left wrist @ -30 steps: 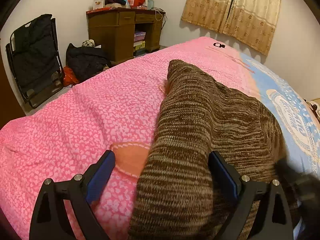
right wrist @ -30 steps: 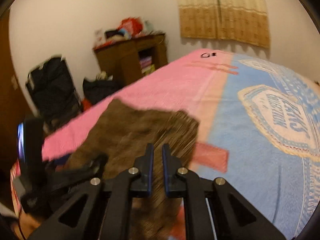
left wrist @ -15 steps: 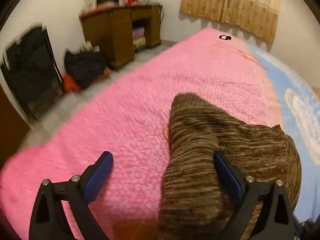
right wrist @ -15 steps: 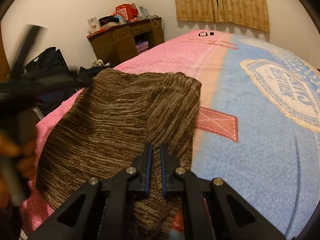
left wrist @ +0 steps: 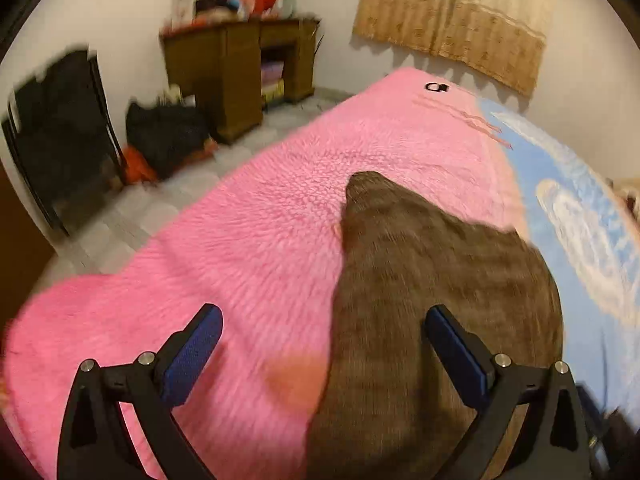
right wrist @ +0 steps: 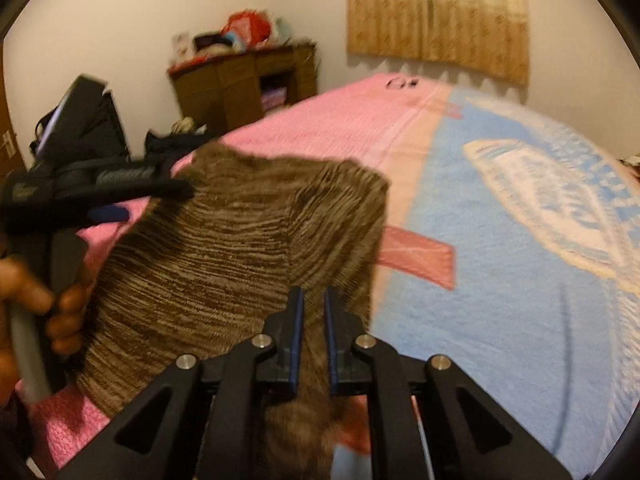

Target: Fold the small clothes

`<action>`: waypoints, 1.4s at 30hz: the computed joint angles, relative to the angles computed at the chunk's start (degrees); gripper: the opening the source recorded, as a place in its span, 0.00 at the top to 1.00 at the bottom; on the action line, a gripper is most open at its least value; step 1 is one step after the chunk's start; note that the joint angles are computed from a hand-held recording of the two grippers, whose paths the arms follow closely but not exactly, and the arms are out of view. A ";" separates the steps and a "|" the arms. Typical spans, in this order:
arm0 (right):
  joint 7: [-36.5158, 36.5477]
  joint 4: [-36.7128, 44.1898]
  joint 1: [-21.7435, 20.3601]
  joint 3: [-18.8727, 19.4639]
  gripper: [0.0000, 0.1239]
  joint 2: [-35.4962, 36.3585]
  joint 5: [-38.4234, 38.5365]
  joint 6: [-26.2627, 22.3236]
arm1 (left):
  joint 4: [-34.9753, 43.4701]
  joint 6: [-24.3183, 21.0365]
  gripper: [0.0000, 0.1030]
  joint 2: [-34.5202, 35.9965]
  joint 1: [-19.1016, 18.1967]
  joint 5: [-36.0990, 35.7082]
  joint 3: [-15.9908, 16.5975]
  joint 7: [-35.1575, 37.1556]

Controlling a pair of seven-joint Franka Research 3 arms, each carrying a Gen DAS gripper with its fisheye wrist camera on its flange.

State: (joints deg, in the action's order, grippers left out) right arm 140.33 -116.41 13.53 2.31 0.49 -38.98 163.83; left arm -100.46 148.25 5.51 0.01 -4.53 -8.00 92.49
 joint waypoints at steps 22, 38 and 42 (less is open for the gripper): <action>13.60 -19.77 -7.30 12.69 0.53 -21.47 1.33 -2.34 | -29.75 6.92 0.01 -24.47 -5.24 6.67 4.38 2.55; 17.88 -24.38 -17.11 25.13 0.30 -33.49 4.90 -4.82 | -39.34 7.06 0.01 -38.93 -9.81 4.60 8.27 7.91; 19.90 -24.63 -19.12 27.54 0.30 -36.71 4.16 -6.40 | -40.31 7.14 0.01 -40.99 -11.44 3.31 9.96 8.95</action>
State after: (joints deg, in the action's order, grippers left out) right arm 160.23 -141.04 -5.59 29.85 -36.22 -34.81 157.43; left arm -140.77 155.39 -35.48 -11.43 -1.23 1.96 101.43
